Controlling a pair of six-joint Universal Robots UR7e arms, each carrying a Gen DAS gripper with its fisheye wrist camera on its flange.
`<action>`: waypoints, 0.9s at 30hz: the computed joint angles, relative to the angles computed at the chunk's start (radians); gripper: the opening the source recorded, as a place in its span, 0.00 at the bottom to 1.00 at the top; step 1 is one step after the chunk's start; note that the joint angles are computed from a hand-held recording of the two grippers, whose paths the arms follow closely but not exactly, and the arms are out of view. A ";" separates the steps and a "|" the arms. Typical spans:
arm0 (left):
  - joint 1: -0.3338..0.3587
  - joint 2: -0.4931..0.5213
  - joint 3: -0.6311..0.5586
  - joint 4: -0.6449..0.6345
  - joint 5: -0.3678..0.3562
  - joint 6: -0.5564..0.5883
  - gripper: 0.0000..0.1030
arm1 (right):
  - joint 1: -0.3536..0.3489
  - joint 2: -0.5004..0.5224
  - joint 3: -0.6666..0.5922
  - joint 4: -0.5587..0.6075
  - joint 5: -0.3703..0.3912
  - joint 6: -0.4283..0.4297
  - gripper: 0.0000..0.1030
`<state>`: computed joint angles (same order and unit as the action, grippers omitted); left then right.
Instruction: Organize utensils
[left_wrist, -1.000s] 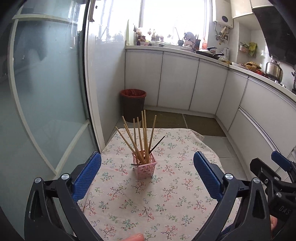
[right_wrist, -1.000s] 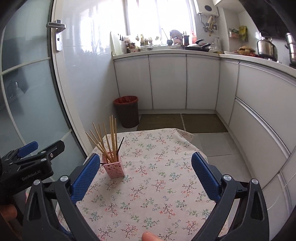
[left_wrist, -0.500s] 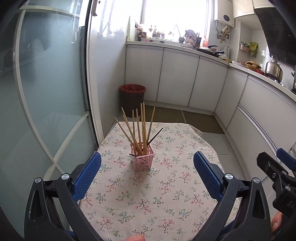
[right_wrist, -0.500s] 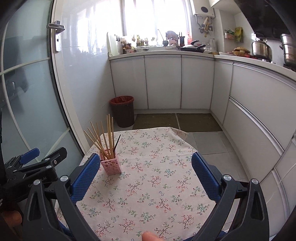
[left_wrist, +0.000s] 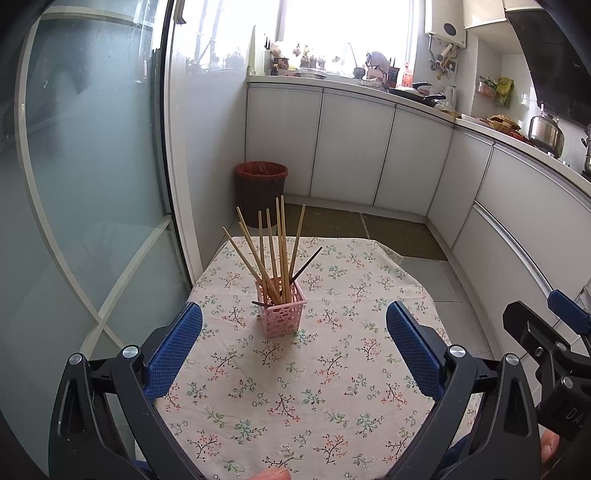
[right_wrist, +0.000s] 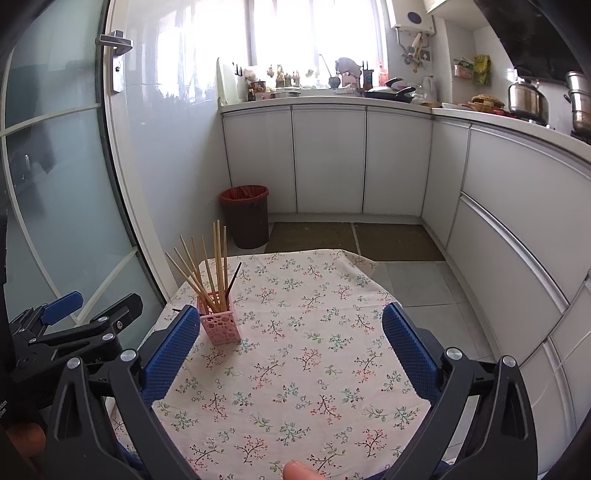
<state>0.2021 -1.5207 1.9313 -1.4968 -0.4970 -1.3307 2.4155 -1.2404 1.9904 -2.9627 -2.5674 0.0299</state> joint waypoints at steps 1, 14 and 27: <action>0.000 0.000 0.002 -0.002 -0.001 -0.001 0.93 | 0.001 0.001 0.000 -0.001 -0.003 -0.001 0.93; 0.001 -0.001 0.006 -0.005 0.000 0.002 0.93 | -0.007 0.005 -0.003 0.021 0.004 0.005 0.93; -0.001 0.004 -0.004 0.031 0.001 -0.024 0.93 | -0.020 0.008 -0.007 0.047 0.030 0.016 0.93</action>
<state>0.2015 -1.5164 1.9274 -1.4661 -0.4964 -1.3551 2.3953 -1.2325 1.9837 -2.9158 -2.5378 0.0460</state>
